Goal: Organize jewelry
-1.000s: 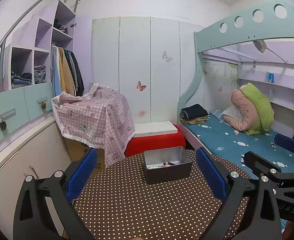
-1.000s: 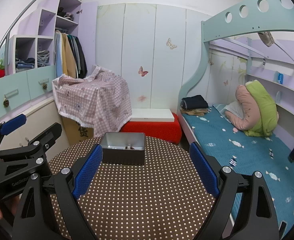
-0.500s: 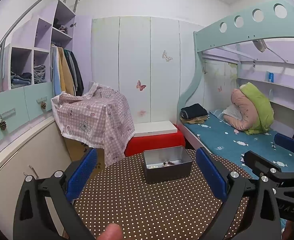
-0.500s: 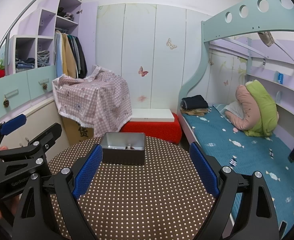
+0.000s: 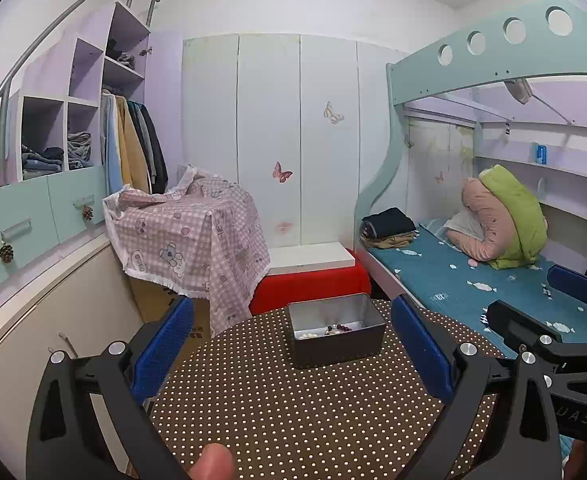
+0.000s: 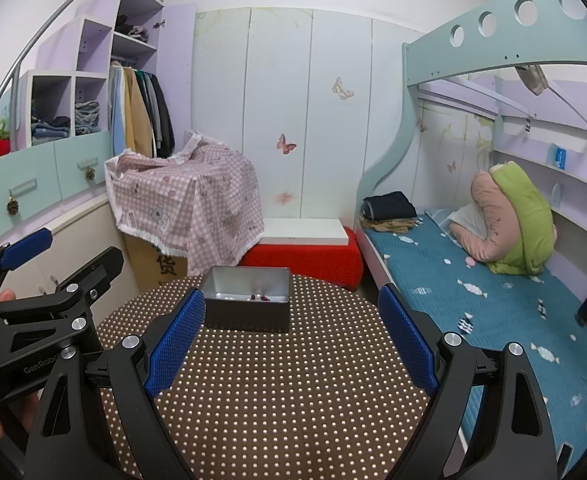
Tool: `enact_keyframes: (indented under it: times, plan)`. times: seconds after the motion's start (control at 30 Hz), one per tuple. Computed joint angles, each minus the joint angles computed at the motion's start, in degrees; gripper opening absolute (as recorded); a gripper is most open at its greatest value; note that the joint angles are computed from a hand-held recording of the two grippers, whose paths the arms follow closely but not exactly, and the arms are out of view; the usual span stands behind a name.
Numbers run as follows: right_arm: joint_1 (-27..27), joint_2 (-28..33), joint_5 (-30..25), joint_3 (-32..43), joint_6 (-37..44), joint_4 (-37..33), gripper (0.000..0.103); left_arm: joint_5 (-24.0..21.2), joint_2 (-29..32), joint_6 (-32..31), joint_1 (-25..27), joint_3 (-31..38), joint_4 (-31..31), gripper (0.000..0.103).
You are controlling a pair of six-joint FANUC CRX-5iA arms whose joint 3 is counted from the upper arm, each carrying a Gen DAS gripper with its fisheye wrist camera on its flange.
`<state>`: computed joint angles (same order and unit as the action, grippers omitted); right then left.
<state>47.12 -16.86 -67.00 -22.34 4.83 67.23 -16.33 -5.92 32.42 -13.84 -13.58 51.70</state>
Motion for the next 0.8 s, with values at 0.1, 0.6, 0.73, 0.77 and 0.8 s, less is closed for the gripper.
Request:
enact_keyframes:
  times: [0.1,0.6,0.73,0.77,0.8]
  plan:
    - [0.0,0.0,0.1,0.0,0.0,0.0,0.086,0.1,0.0,-0.4,-0.1,-0.1,0.4,0.095]
    - [0.0,0.1,0.0,0.1,0.0,0.0,0.086,-0.9,0.2,0.3,0.6,0.5,-0.1,0.095]
    - [0.0,0.0,0.0,0.0,0.0,0.0,0.086,-0.9,0.2,0.6,0.6,0.6,-0.3,0.095]
    - [0.1,0.0,0.0,0.0,0.0,0.0,0.086,-1.0,0.3,0.5,0.6,0.6,-0.3,0.095]
    - [0.0,0.1,-0.1,0.1,0.0,-0.1,0.086,-1.0,0.3,0.5,0.6,0.6,-0.3,0.095]
